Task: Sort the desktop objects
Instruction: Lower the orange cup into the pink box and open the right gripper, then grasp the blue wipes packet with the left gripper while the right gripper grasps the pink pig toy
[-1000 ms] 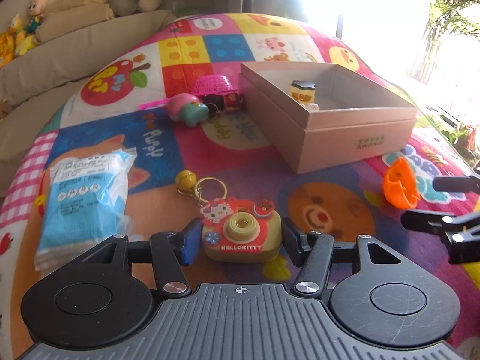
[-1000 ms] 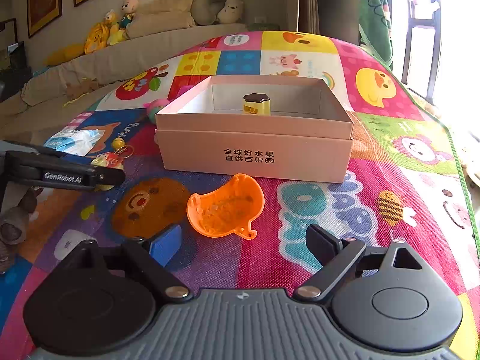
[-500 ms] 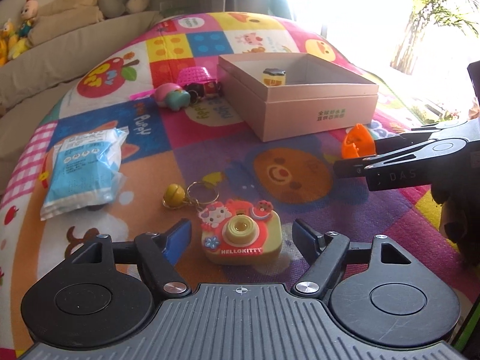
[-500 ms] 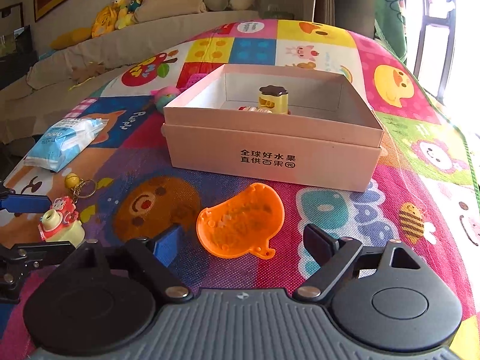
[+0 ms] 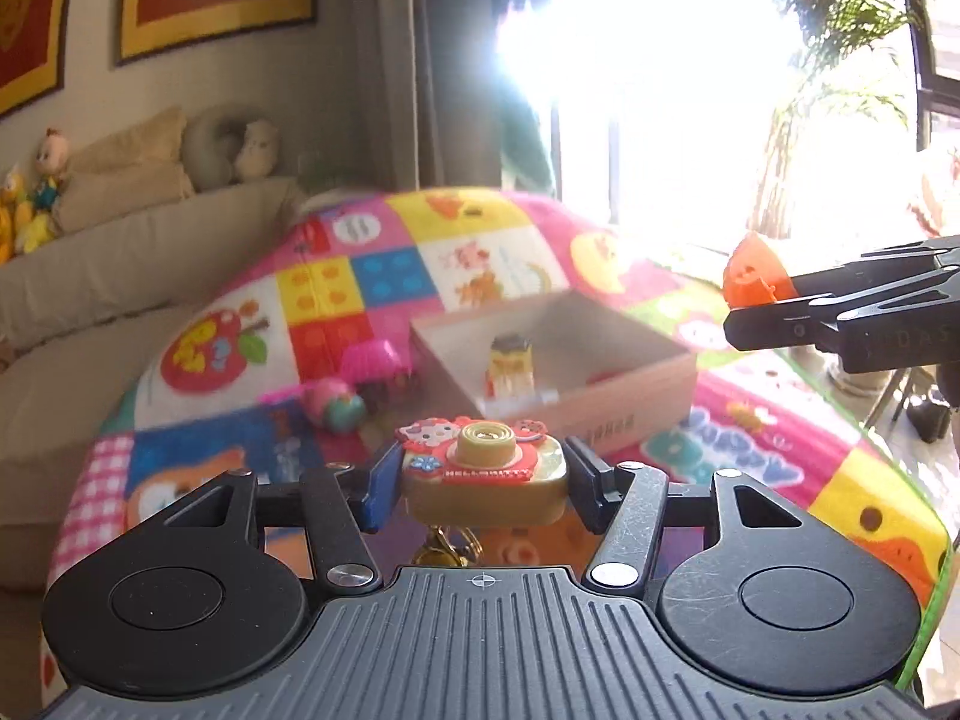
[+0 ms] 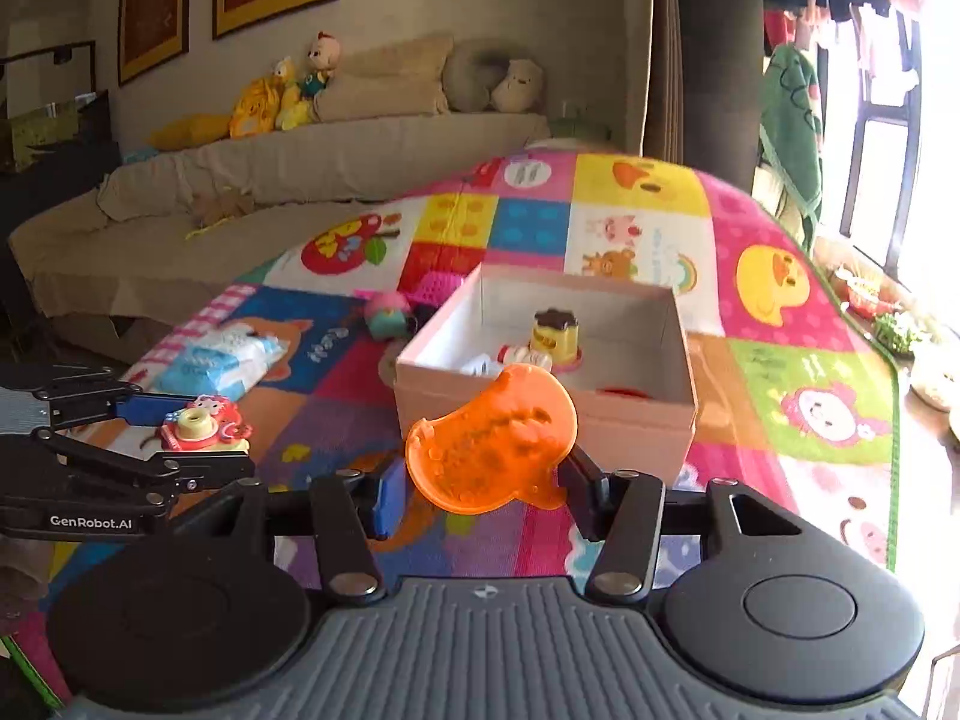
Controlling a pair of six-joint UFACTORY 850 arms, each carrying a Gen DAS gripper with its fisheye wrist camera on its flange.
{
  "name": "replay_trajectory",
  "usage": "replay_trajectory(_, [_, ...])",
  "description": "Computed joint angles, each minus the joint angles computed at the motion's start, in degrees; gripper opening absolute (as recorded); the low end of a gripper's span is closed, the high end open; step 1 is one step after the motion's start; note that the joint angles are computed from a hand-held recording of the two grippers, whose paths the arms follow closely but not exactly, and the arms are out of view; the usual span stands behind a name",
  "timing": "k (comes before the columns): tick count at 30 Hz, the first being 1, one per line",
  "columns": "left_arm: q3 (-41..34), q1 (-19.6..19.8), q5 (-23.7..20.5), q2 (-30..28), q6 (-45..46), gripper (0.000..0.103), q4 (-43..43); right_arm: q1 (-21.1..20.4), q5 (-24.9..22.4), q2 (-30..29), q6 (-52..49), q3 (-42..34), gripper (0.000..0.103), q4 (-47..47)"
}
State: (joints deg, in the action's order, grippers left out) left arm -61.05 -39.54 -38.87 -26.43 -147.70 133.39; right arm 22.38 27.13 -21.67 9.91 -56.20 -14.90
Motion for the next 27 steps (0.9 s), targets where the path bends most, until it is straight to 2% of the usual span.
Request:
replay_trajectory(3, [-3.9,-0.1,-4.6,-1.0,2.0,0.061,3.0,-1.3,5.7,4.3,-1.3,0.9,0.052,2.0])
replay_trajectory(6, [-9.8,0.8,-2.4,-4.7,3.1,0.061,3.8,-2.8,7.1,4.4,1.1,-1.5,0.052,1.7])
replay_trajectory(11, [-21.0,3.2,5.8,-13.6,3.6,0.061,4.1,-4.0,0.6,-3.1,6.4,-10.7,0.052,-2.0])
replay_trajectory(14, [-27.4,4.7,9.4,-18.6,3.0,0.063,4.5,-4.5,-4.8,-9.6,11.4,-18.9,0.052,-5.5])
replay_trajectory(16, [-29.6,5.4,10.7,-20.5,4.1,0.064,2.2,-4.4,-7.6,-13.9,11.6,-24.4,0.054,-4.7])
replay_trajectory(18, [-27.0,6.0,10.7,-19.3,1.5,0.073,2.9,-4.1,-10.1,-17.5,8.0,-28.9,0.061,0.3])
replay_trajectory(20, [-20.7,6.3,8.4,-16.0,-3.0,0.086,6.6,-3.8,-9.9,-18.9,2.1,-29.7,0.061,6.9])
replay_trajectory(22, [-15.8,6.0,5.4,-13.5,0.0,0.087,3.6,-3.6,-7.5,-19.0,-0.4,-28.0,0.064,7.7])
replay_trajectory(24, [-12.0,5.5,1.4,-12.0,5.3,0.089,-2.6,-2.8,-6.0,-18.7,-7.5,-26.3,0.065,12.4])
replay_trajectory(26, [-8.9,5.1,-3.8,-11.1,8.1,0.094,-7.9,-1.7,-5.4,-18.5,-14.2,-25.0,0.065,16.1])
replay_trajectory(27, [-7.6,5.1,-5.6,-10.7,8.4,0.095,-10.2,-1.1,-5.7,-18.4,-14.4,-24.8,0.065,15.2])
